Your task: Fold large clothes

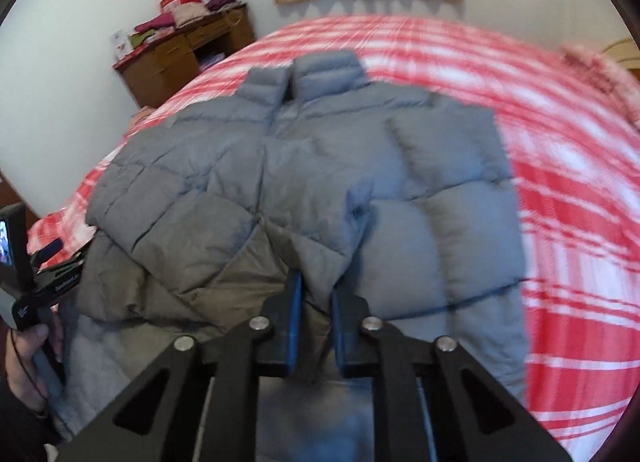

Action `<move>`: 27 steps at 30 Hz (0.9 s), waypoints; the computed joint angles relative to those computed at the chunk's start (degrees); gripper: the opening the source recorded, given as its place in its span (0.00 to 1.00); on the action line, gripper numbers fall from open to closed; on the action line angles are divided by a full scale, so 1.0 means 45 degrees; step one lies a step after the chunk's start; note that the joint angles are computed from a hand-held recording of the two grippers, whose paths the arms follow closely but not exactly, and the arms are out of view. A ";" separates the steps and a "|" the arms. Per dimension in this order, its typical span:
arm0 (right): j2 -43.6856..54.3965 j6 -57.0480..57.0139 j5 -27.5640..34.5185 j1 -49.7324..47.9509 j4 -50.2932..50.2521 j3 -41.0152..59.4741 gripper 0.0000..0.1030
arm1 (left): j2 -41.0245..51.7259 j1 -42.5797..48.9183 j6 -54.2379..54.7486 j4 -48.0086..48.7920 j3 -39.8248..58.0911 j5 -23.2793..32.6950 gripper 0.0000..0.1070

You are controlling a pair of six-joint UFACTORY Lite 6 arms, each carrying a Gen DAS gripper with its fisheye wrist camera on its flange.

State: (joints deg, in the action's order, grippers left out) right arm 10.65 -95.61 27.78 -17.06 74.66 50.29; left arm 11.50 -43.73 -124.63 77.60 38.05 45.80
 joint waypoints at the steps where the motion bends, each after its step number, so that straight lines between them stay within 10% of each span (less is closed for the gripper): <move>1: 0.0133 -0.0055 -0.0145 -0.0167 -0.0018 0.0099 0.14 | -0.0042 0.0035 -0.0132 0.0136 -0.0096 -0.0068 0.87; 4: 0.0611 -0.0206 -0.0249 -0.0292 -0.0391 0.0410 0.18 | -0.0240 0.0094 -0.0255 0.0271 -0.0270 -0.0312 0.87; 7: 0.0119 -0.0694 -0.0371 -0.0685 0.0113 0.0296 0.76 | -0.1980 -0.0037 0.0915 -0.0536 -0.0559 -0.0322 0.87; 13: -0.1009 0.0411 0.0417 -0.1519 0.0675 0.0879 0.33 | -0.3337 -0.0527 0.3363 -0.1144 0.1777 0.0898 0.87; 27: 0.2428 -0.4682 -0.0620 0.0977 0.5880 0.1198 0.27 | 0.5444 -0.0170 0.2873 -0.0591 0.8394 -0.0894 0.87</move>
State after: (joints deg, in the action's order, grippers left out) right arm 21.57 -116.68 24.99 -12.67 101.12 55.69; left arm 36.00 -44.50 -111.70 74.94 75.82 41.78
